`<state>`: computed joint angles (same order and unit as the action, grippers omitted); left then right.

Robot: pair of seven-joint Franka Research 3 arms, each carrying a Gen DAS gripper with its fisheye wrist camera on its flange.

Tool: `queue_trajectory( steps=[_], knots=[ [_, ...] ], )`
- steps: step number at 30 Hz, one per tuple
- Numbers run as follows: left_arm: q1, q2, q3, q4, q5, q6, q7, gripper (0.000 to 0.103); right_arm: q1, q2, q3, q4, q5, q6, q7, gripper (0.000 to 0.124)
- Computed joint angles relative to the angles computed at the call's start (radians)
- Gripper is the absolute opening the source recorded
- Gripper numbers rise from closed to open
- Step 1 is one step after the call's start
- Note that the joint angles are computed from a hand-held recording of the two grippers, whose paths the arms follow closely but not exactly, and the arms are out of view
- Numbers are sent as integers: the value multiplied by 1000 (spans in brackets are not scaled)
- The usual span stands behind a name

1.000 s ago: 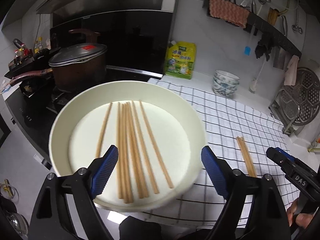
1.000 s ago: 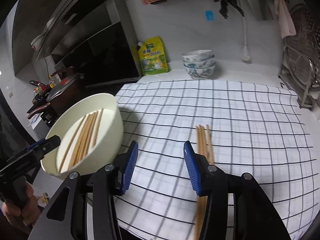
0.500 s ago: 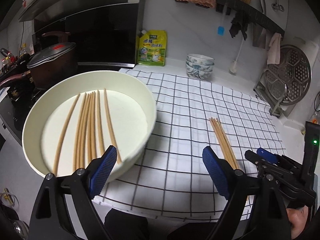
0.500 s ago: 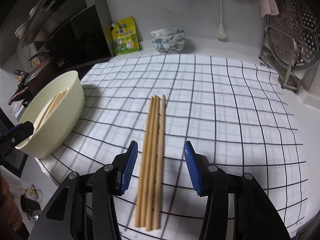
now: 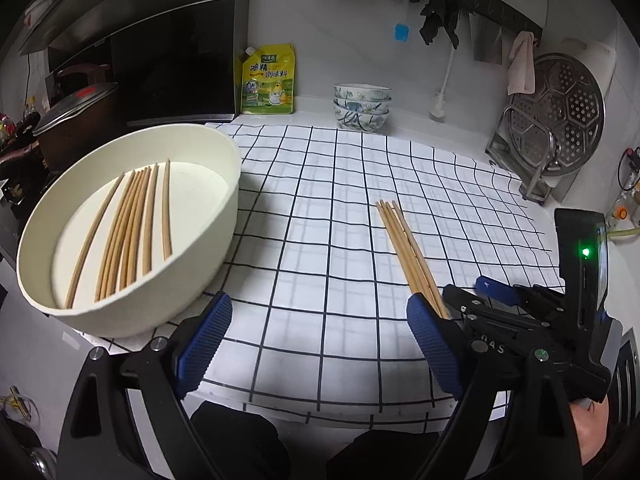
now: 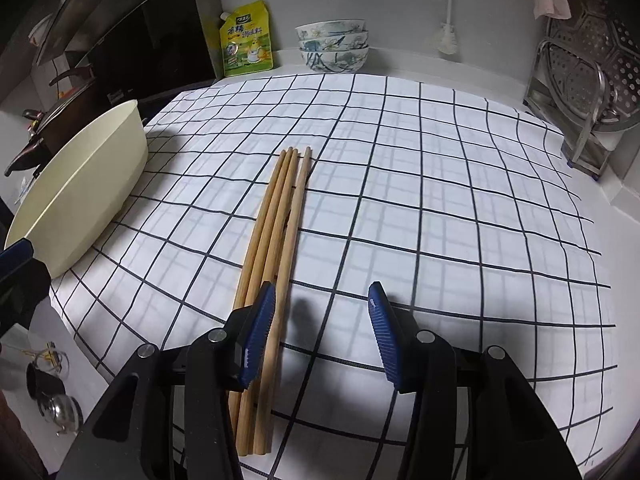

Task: Organize utensils
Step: 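Pinch another chopstick from the bundle with the right gripper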

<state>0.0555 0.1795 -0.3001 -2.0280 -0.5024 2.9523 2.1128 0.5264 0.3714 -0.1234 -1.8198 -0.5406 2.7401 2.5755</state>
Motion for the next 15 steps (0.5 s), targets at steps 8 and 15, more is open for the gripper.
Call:
queue_trajectory(
  steps=[8, 15],
  knots=[
    [-22, 13, 20, -8, 100, -16, -91, 88, 6, 23, -1, 21, -4, -20, -26, 46],
    [-44, 34, 32, -3, 181, -15, -159, 89, 8, 22, -1, 18, -6, -20, -45, 17]
  ],
)
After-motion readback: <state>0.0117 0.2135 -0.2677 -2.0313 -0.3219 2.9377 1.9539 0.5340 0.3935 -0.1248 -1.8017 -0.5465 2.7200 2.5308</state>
